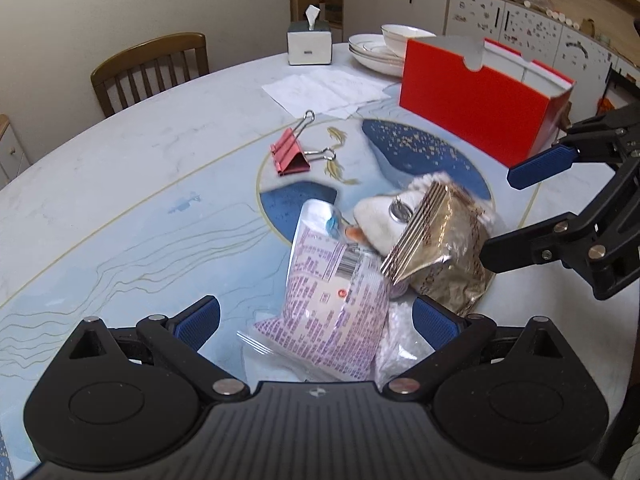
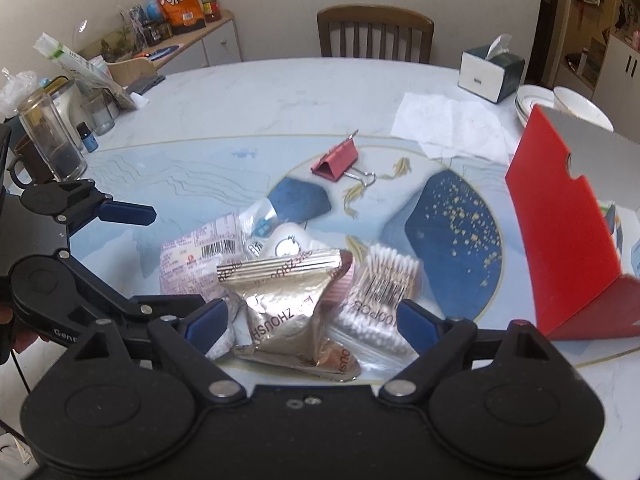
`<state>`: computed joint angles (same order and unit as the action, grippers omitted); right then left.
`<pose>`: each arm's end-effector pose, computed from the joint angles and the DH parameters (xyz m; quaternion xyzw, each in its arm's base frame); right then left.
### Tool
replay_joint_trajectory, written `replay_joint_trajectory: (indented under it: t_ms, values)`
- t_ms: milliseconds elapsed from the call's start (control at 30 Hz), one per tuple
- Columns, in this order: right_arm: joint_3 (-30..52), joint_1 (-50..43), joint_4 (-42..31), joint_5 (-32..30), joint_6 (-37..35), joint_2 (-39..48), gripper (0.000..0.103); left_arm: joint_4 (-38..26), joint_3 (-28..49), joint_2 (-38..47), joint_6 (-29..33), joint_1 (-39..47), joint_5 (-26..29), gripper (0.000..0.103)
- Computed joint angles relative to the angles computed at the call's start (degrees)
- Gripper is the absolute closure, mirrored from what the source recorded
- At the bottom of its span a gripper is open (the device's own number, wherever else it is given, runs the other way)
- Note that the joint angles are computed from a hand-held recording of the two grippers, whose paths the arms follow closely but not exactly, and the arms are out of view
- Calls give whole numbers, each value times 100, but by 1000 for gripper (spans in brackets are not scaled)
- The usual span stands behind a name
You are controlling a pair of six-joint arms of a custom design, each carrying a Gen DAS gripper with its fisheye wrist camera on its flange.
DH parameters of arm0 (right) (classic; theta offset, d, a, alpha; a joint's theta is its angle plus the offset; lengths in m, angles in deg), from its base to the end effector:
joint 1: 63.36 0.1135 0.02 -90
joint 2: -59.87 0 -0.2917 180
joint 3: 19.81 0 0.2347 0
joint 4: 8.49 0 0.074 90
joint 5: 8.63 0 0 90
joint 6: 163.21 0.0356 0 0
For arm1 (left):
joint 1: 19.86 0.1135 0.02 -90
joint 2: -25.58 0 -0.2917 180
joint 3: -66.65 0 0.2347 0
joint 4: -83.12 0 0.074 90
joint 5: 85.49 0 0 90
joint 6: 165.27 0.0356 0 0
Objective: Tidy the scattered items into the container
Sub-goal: 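Grasp the pink-printed snack bag with left tool while right tool grasps the silver foil packet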
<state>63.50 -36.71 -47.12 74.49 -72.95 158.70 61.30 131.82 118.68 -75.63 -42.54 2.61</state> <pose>0.3153 0.1630 0.2503 -0.2348 0.9205 0.1270 0.2855 0.2901 -0.1200 0.2112 0.1761 0.9222 -0.0535 0.3402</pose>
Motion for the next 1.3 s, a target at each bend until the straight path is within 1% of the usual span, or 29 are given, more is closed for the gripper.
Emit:
replay_joint_trajectory:
  t_ms: [200, 400, 567, 600, 700, 800, 867, 900, 933, 967, 1000, 1133, 1167, 1200, 1300]
  values:
    - [103, 87, -31, 6, 133, 187, 17, 282, -142, 70, 77, 23, -4, 0]
    - [214, 191, -64, 125, 121, 346, 21, 391, -173, 145, 11, 96, 59, 1]
    - [249, 262, -78, 195, 109, 460, 25, 576, -269, 137, 62, -10, -70, 1]
    - [252, 273, -81, 206, 112, 475, 26, 615, -292, 139, 88, -43, -106, 3]
    - [270, 287, -103, 216, 101, 517, 27, 679, -352, 116, 150, -105, -161, 4]
    - [295, 293, -122, 250, 76, 555, 30, 696, -374, 123, 156, -152, -221, 12]
    - [315, 283, -136, 242, 79, 577, 30, 718, -382, 134, 139, -168, -253, 12]
    - [311, 285, -132, 248, 85, 579, 32, 739, -393, 134, 127, -185, -275, 13]
    - [310, 284, -129, 258, 82, 580, 33, 763, -408, 125, 128, -198, -293, 19]
    - [307, 286, -127, 260, 76, 580, 38, 762, -411, 117, 137, -216, -313, 24]
    - [297, 288, -118, 274, 72, 576, 40, 757, -403, 125, 157, -258, -376, 28]
    - [282, 289, -100, 270, 47, 571, 43, 794, -411, 126, 277, -393, -547, 33]
    - [277, 294, -96, 269, 28, 569, 46, 785, -403, 127, 276, -407, -562, 34]
    - [284, 298, -108, 257, 4, 567, 49, 763, -391, 128, 268, -406, -544, 39]
    - [311, 321, -149, 274, -55, 574, 55, 705, -343, 143, 243, -443, -588, 44]
